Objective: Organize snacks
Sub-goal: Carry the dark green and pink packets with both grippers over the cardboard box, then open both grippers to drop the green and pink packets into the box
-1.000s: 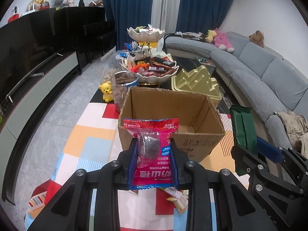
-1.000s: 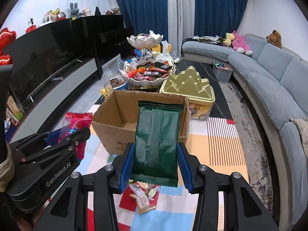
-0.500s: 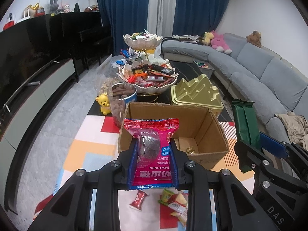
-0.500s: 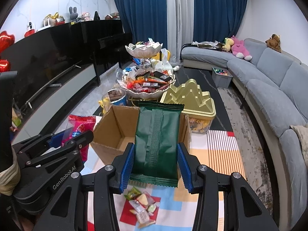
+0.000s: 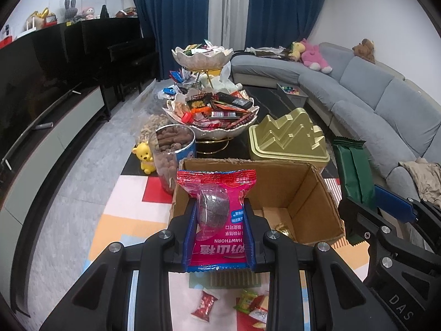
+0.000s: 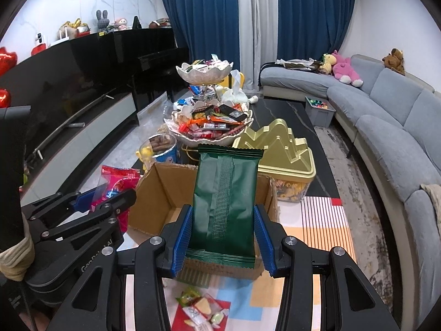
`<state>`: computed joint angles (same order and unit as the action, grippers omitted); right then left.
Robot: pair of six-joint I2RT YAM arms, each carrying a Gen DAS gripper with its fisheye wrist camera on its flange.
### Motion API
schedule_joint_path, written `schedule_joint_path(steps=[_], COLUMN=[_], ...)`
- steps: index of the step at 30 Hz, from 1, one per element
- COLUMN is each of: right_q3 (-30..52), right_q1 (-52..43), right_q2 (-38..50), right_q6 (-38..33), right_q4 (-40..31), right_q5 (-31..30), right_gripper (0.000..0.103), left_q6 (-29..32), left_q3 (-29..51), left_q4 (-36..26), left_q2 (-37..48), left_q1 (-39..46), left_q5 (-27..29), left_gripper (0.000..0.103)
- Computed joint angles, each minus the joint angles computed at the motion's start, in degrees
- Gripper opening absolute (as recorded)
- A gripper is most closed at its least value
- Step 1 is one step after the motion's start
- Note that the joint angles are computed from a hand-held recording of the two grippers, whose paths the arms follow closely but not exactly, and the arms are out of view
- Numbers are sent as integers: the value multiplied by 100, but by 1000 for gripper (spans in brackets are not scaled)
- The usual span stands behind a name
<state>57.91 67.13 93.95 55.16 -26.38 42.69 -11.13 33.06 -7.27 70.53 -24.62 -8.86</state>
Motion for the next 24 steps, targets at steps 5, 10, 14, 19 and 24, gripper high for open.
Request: schedule_joint_path(steps=[5,10,14,19,24], right_q3=[-16,-1,9,41,11], right_q1=[-246,-448,-616,-779,-890], right_q2=[94,242,378,516,582], right_q6=[-286,-531,-685,-825,-929], right_q4=[277,509,719,882,1022], right_q5=[-140,-292,-458,-610,-728], right_gripper=[45,45,45,46,46], left_q6=[143,249,323,420,496], left_q3=[160,289,397,530,568], left_q4=[233,452,585,703,799], left_q2=[394,755,1035,1300,1438], left_q1=[112,228,363,459,451], left_q5=[77,201,348,471,542], left_gripper=[30,30,30,30,30])
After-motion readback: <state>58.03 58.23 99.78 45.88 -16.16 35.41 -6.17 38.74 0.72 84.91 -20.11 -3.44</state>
